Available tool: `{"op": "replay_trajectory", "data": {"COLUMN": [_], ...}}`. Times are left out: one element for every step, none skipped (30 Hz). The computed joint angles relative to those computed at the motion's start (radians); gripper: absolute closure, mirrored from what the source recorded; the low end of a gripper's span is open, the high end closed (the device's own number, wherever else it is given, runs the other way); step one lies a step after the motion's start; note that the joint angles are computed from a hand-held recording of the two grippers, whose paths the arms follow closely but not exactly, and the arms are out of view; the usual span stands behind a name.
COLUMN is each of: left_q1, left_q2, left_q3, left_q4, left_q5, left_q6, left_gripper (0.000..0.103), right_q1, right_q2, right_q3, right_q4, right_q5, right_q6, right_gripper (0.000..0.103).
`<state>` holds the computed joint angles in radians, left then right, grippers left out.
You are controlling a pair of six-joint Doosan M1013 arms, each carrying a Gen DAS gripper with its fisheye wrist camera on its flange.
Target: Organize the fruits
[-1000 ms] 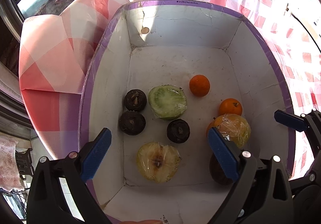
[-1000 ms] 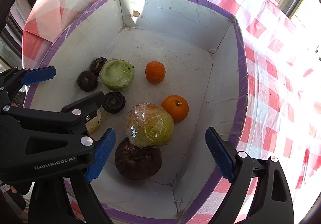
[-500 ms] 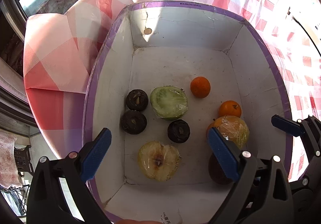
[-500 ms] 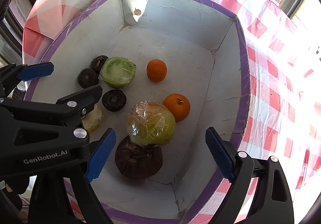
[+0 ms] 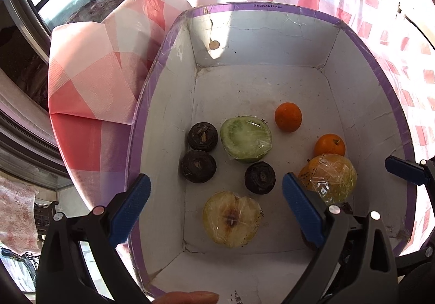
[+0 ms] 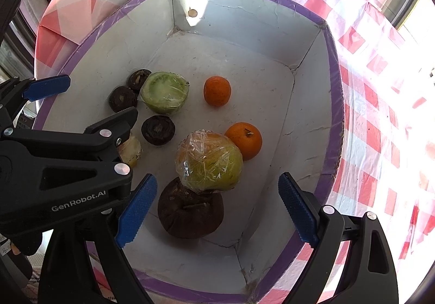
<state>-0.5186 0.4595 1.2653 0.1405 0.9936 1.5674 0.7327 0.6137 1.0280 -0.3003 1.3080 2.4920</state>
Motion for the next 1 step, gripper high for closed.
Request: {"op": "replay_trajectory", "data": {"left_q1": [-0.001], "left_q2": [-0.002], "left_q3": [0.004], "left_q4": [0.006], "left_q5": [-0.003], "left_q6": [-0.005], "left_gripper": [0.006], "right_q1": [0.001], "right_q2": [0.000], "right_q3": [0.001], "right_q4": [-0.003], "right_q5": [-0.001], "right_q6": [-0.003], "right_gripper": [0.015]}}
